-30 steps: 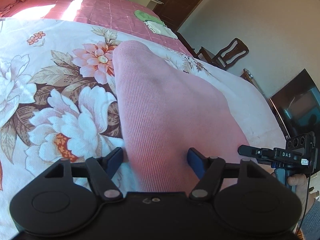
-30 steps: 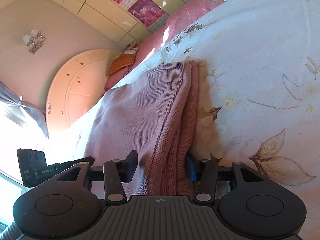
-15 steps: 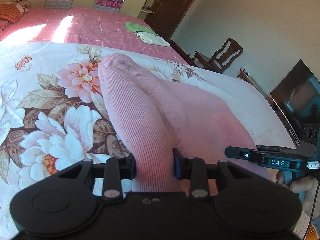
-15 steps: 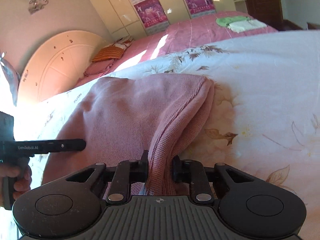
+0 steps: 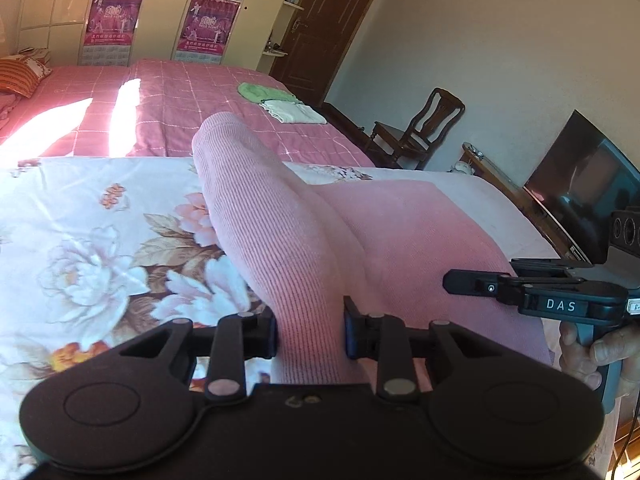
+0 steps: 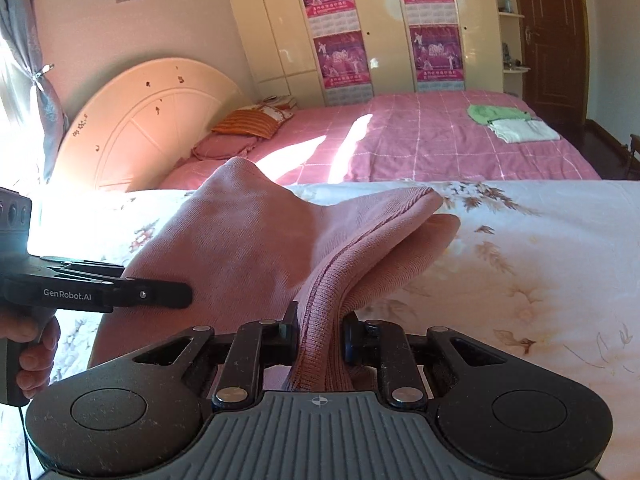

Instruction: Fold small clothes

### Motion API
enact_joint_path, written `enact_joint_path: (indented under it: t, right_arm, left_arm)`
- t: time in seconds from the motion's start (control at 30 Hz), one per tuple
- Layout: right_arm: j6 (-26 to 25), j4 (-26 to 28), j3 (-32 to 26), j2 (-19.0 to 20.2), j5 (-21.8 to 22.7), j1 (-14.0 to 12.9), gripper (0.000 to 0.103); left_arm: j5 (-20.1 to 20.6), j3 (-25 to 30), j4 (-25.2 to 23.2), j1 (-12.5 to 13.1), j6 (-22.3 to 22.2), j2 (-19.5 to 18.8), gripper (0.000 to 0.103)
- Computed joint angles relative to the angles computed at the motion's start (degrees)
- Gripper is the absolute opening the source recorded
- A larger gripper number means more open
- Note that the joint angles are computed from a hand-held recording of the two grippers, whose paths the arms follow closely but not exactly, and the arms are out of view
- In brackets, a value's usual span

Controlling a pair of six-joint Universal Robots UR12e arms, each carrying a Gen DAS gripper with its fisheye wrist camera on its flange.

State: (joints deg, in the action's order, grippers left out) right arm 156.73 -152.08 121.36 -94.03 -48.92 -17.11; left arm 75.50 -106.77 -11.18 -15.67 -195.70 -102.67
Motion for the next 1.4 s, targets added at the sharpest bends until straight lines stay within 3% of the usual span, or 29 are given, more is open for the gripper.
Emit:
enact_joint_path:
  t: [0.33,0.57,0.63,0.7,0.73,0.77,0.9,0.97,1.03,1.1,1.13,1.17,1.2,1.3,1.37,1.4]
  right_arm:
    - [8.7,-6.1,0.2,2.9,-2.4,12.9,0.019]
    - [13.9,-5.8,-0.5,6.0,-5.9,17.8,0.019]
    - [15.3,-4.6,0.0,6.4,-7.9,17.8,0.019]
    - [15.6,-3.8,0.1,7.0,-9.2,17.8,0.019]
    - [16.0,-4.1,0.5,7.1,-9.1,17.6,0.019]
    - [16.3,-4.8,0.8,7.3,-9.2,17.5,0.019]
    - [18.0,-6.4,1.6,7.2,-9.1,17.2,0.022]
    - [18.7,-9.0,2.4,6.3,-12.5,17.6,0.044]
    - [19.7,-9.8,2.8,4.9,-14.4,17.1,0.052]
    - [20.0,-13.3,3.5,3.7,-14.1,16.1,0.050]
    - [19.0,-13.8,3.2,3.4,-14.1,16.0,0.034]
    - [17.9,-13.3,2.5,3.5,-14.3,16.3,0.016]
    - [17.3,-13.3,1.8,3.9,-14.6,16.7,0.013]
    - [15.4,-13.3,-0.4,5.8,-16.0,18.9,0.013]
    - [13.7,-13.4,-1.7,7.6,-18.4,20.7,0.013]
    - [13.1,-12.7,-2.3,8.3,-19.4,21.2,0.013]
  left_arm:
    - [0.7,-9.4,-7.5,8.5,5.4,11.0,0.028]
    - [-4.5,-14.7,-8.9,14.6,3.0,13.3,0.032]
    - [-4.7,-15.5,-9.1,15.0,2.7,12.8,0.038]
    - [-3.7,-16.7,-6.2,14.8,2.6,12.5,0.054]
    - [-1.7,-17.1,-5.5,14.4,2.1,12.5,0.070]
    - [-0.8,-17.3,-4.8,14.2,2.3,12.3,0.076]
    - [-2.5,-18.3,-3.2,15.4,3.9,12.6,0.077]
    - [-1.8,-18.6,-4.4,15.7,5.3,14.0,0.077]
    - [-0.2,-19.7,-1.5,15.9,7.7,15.7,0.073]
    - [-0.6,-20.2,1.4,16.2,10.4,16.5,0.071]
    - [-1.5,-19.9,2.2,16.2,11.8,16.3,0.060]
    - [-2.1,-19.4,2.6,16.0,13.0,15.8,0.041]
    - [-1.8,-18.4,2.3,15.5,13.9,15.1,0.040]
    - [2.6,-15.5,-0.1,13.0,13.7,12.6,0.047]
    - [5.1,-14.4,-0.8,11.7,14.2,10.9,0.064]
    - [5.8,-13.9,-1.6,11.3,15.0,10.3,0.066]
